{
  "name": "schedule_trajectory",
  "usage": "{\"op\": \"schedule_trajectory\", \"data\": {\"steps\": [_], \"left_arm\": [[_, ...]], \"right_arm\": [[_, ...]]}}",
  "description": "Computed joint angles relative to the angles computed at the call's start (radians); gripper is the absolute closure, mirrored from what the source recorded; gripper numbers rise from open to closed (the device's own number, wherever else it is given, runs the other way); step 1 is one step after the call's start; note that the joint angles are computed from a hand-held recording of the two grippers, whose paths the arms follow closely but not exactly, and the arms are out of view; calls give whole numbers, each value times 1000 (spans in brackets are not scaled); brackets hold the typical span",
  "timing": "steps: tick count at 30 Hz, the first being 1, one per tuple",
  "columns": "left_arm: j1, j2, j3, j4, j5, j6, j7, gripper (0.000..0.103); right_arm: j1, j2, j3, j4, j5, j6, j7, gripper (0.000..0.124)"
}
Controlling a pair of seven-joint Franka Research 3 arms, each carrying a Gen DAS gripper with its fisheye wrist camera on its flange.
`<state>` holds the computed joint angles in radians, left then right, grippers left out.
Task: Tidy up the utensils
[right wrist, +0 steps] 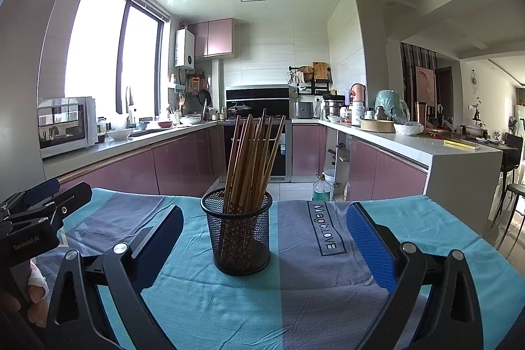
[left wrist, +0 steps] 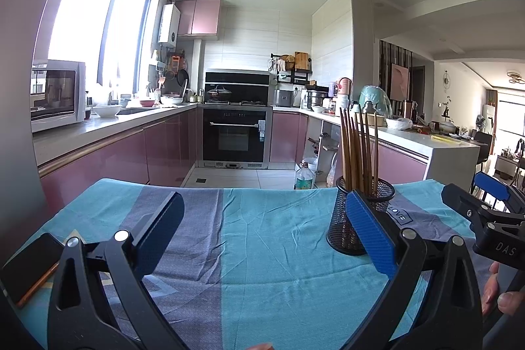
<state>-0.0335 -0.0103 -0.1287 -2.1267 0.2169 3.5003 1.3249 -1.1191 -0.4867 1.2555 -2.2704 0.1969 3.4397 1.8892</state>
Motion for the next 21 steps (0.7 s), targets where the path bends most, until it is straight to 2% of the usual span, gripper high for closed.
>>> {"op": "schedule_trajectory", "data": {"steps": [21], "left_arm": [[1,-1,1,-8,10,8,-8,6]], "right_arm": [[-5,-9,0,1,-8,-4,15,28]]}}
